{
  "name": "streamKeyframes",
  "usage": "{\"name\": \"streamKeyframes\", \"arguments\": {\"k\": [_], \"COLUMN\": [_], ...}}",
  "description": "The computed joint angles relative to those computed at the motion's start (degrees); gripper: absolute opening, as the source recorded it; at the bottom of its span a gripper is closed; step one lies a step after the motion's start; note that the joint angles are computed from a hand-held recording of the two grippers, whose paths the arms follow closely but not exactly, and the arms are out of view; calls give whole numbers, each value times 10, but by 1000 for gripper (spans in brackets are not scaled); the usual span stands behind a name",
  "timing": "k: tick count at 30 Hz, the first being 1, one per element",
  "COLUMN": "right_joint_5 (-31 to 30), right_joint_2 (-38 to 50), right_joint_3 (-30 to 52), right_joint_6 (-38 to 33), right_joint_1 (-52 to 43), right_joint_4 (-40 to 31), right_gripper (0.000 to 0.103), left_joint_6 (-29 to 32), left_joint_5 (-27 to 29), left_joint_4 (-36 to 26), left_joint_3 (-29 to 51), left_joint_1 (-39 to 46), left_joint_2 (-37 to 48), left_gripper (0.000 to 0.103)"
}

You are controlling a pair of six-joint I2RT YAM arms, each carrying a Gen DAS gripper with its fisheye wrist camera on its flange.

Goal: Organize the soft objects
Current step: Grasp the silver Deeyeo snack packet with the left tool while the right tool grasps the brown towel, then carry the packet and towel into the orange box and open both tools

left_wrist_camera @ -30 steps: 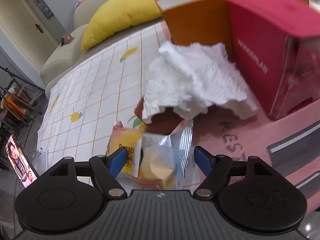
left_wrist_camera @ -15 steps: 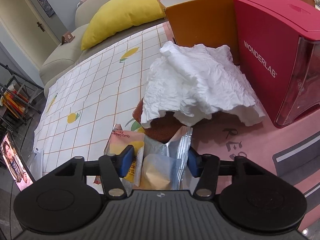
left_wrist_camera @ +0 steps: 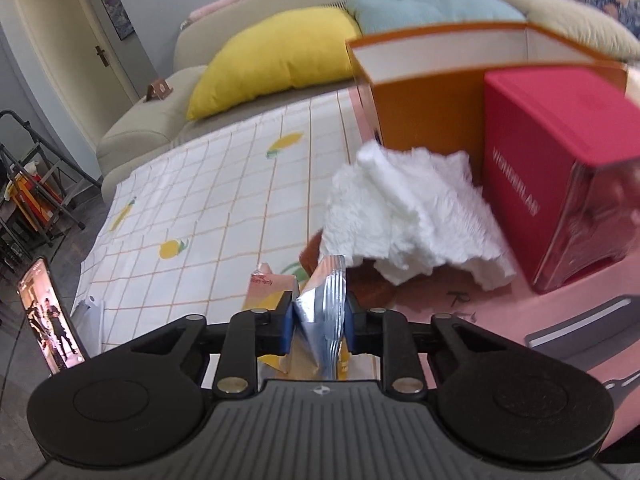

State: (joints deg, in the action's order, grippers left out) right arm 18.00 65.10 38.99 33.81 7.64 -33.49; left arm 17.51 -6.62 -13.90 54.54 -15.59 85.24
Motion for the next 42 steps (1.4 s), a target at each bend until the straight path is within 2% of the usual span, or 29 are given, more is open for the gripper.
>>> {"name": "streamKeyframes", "arguments": {"k": [9, 19, 25, 29, 33, 38, 42], "right_joint_5": [12, 33, 65, 77, 59, -5, -54], "right_joint_2": [-70, -111, -143, -137, -121, -77, -18], "right_joint_3": [18, 91, 139, 175, 203, 240, 280], "right_joint_6": [32, 104, 144, 133, 96, 23, -34], "right_joint_1": [36, 119, 179, 189, 166, 92, 34], "right_joint_4": [-47, -161, -207, -205, -172, -112, -74], "right_gripper": [51, 51, 51, 51, 51, 51, 51], "left_joint_6": [-58, -123, -148, -165, -181, -196, -189], "left_joint_5": [92, 204, 259, 290, 317, 339, 335], "left_joint_4": [-74, -159, -171, -161, -147, -138, -175], "left_joint_3": [16, 72, 103, 131, 184, 257, 354], "left_joint_1": [31, 47, 40, 31, 24, 12, -1], "left_joint_2": [-95, -164, -180, -172, -128, -59, 23], "left_gripper": [25, 25, 25, 25, 25, 25, 25]}}
